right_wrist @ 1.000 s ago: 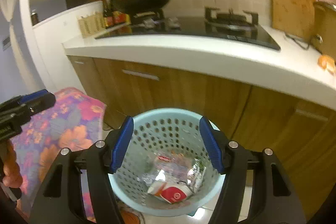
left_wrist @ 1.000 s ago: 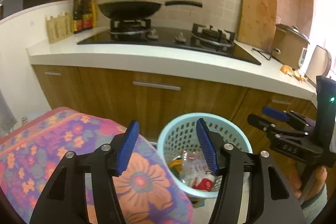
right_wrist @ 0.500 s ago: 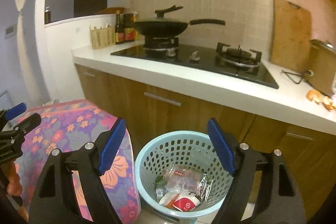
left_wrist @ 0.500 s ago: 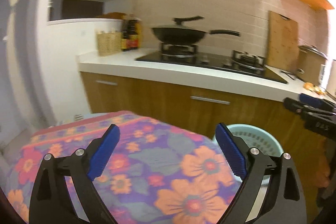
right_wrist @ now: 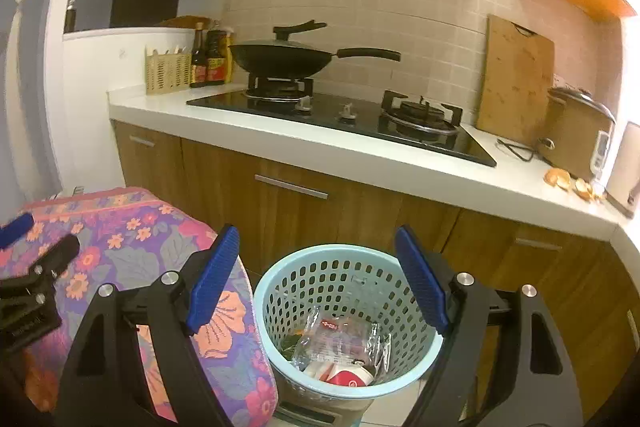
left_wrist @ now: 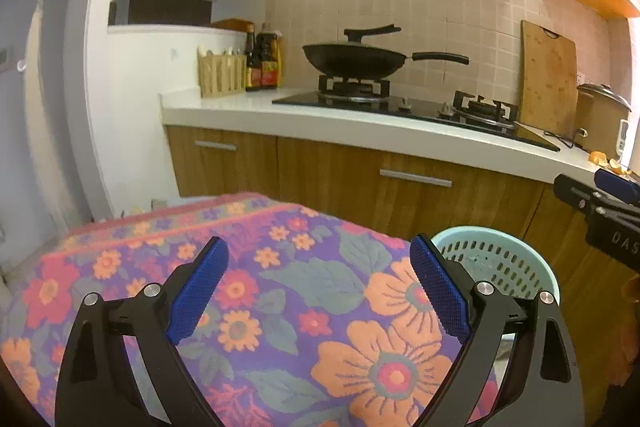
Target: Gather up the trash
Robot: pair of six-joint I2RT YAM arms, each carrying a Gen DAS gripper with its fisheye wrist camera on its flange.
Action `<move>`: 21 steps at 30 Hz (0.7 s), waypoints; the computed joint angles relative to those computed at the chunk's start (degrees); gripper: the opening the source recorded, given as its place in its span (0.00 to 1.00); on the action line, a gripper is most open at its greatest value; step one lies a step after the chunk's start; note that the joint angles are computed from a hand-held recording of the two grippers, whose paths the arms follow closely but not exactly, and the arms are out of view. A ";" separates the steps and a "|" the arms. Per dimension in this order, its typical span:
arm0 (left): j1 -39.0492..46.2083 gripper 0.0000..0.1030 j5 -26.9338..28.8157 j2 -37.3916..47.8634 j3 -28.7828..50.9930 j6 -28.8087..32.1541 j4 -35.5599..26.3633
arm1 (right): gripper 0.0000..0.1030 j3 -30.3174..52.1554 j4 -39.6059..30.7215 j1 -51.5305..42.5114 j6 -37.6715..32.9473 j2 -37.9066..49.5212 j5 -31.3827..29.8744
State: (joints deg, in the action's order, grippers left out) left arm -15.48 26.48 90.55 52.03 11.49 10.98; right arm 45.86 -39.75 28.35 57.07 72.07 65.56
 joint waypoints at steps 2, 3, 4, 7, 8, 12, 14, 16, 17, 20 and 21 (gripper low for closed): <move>0.09 0.87 0.23 0.66 0.15 -0.01 -0.43 | 0.74 0.40 -2.39 0.45 3.28 1.23 1.47; 0.12 0.87 0.15 0.80 -0.18 -0.26 -0.14 | 0.74 0.63 -3.53 0.56 4.54 1.93 1.97; 0.06 0.87 -0.02 0.95 -0.29 -0.25 -0.21 | 0.74 0.69 -4.25 0.64 5.49 2.66 2.30; 0.01 0.87 0.61 0.90 -0.81 0.22 -0.15 | 0.74 -0.60 -1.98 0.15 4.26 2.10 1.35; -0.11 0.87 0.54 0.80 -1.13 0.14 0.32 | 0.74 -0.91 -1.84 0.13 4.60 1.92 1.24; -0.56 0.87 0.21 0.78 -1.73 0.54 0.69 | 0.74 -1.80 -0.77 0.08 4.16 1.16 0.98; -0.74 0.87 -0.12 0.77 -1.77 0.67 0.68 | 0.74 -2.10 -0.79 0.10 4.31 0.70 1.13; -0.78 0.87 -0.04 0.76 -1.84 0.52 0.80 | 0.74 -2.53 -0.29 -0.14 3.77 0.04 0.98; -0.82 0.87 -0.05 0.76 -1.92 0.64 0.86 | 0.74 -2.87 0.07 -0.33 3.47 -0.36 0.89; -1.13 0.87 -0.81 0.94 -1.81 1.07 0.72 | 0.74 -2.80 -0.49 -0.82 3.65 0.19 0.42; -1.26 0.87 -1.05 0.96 -1.83 1.13 0.75 | 0.74 -2.90 -0.54 -0.92 3.57 0.34 0.35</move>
State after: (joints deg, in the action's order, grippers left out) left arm -16.74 25.43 91.51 50.20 12.63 11.73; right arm 42.96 -40.28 27.42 60.64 72.41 65.91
